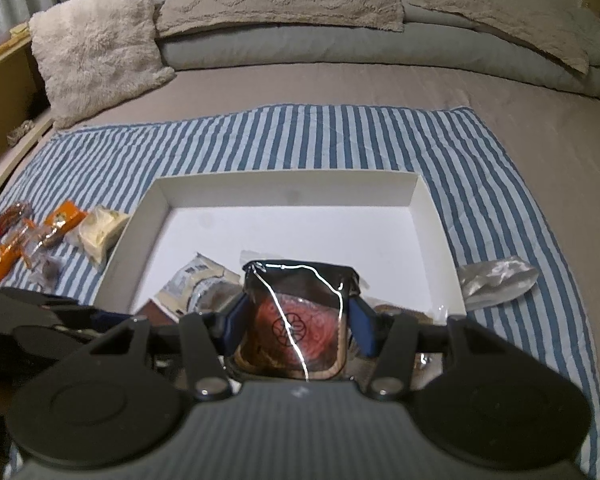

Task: Organize snacks
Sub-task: 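Open both tools to drop the mooncake and brown pastry into the box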

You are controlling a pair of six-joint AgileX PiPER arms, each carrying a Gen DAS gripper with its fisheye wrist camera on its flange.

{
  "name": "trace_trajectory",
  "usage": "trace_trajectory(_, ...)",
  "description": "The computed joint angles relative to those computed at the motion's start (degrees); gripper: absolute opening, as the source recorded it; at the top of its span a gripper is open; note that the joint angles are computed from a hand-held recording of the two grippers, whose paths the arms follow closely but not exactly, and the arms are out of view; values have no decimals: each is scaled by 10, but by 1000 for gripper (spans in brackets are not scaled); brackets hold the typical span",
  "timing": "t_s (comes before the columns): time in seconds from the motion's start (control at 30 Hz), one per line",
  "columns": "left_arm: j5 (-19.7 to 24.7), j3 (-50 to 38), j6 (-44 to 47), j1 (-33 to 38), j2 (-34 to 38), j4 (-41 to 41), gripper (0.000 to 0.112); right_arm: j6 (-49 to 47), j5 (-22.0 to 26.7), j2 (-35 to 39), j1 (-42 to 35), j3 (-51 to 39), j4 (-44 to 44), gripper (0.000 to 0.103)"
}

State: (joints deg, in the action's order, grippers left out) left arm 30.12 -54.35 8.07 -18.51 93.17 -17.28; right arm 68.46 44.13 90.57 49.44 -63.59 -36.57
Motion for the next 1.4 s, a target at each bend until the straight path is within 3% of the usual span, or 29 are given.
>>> trace_trajectory(0.1,5,4,-1,-3,-13,22,67,-37,-6,2,-4,-2,23,59)
trace_trajectory(0.33,6,33,30,-2,-55,29,88,-60,-9,8,0,-11,36,61)
trace_trajectory(0.4,13,38,30,0,-66,40,88,-86,1,17,-6,-21,68,61)
trace_trajectory(0.7,21,49,39,8,-90,34,94,-73,29,10,5,-18,65,70)
trace_trajectory(0.93,28,56,39,12,-110,27,103,-59,49,-5,19,-7,52,84)
trace_trajectory(1.13,38,62,53,32,-127,7,103,-40,58,-19,35,4,32,100)
trace_trajectory(1.4,33,78,79,59,-151,-11,103,0,92,-30,51,13,2,102)
